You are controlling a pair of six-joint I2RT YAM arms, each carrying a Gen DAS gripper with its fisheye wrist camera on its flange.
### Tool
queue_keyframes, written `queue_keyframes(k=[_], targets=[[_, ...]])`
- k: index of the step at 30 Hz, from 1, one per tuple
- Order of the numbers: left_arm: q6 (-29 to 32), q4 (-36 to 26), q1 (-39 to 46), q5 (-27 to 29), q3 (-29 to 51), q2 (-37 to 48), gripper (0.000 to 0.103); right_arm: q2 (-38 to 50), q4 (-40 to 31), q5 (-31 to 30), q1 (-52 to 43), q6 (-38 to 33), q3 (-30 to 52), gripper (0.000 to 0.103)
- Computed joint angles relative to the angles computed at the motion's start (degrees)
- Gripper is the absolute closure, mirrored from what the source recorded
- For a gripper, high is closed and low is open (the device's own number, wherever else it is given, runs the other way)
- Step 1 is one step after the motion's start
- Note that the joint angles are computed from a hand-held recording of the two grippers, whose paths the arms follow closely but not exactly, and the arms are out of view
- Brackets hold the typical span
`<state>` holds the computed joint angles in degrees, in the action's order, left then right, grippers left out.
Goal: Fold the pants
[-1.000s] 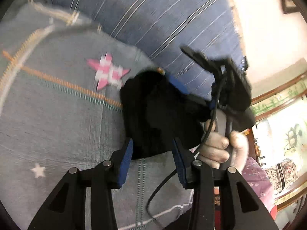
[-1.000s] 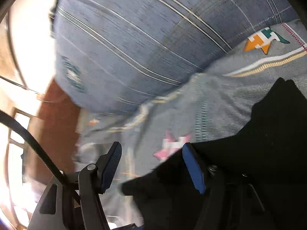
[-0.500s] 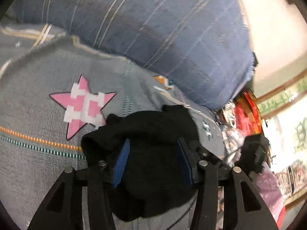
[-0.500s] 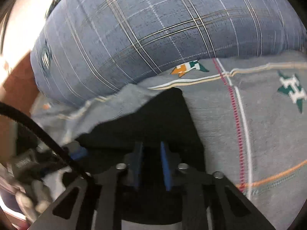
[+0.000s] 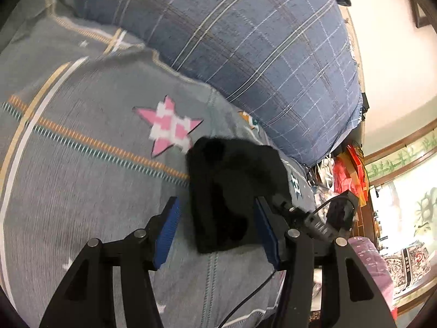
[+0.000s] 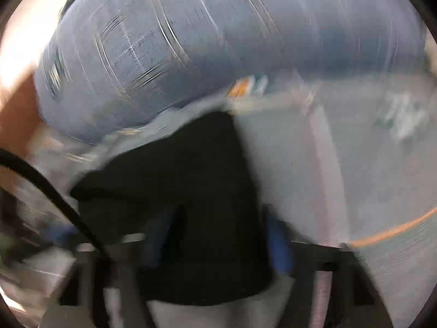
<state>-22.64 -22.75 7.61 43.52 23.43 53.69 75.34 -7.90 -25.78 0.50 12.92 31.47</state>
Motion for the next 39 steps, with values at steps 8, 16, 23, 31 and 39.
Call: queue_keyframes(k=[8,16,23,31,39], targets=[[1.2,-0.7,3.2,2.9,-0.8,-0.9,0.050,-8.3,-3.5,-11.0,-8.2,2.9,-6.3,0.070],[-4.4,4.9,-8.6,-5.2,-0.8,-1.6,0.047,-24.0,-8.0,20.1,6.7,5.0,-8.7,0.040],[-4.6,0.5,-13.6,-12.3,3.4,0.9,0.046,-32.5,-9.7,17.0,6.6,6.6,-11.5,0.040],[-4.5,-0.9,-11.9,-10.3,8.0,-3.4,0.042,-43.8,-9.0,17.3,16.9,11.8,-17.2,0.037],[-8.0,19.5,-15.3,-9.4,9.1,23.9,0.034,-30.7,3.3,15.5,18.4,11.2,-19.8,0.028]])
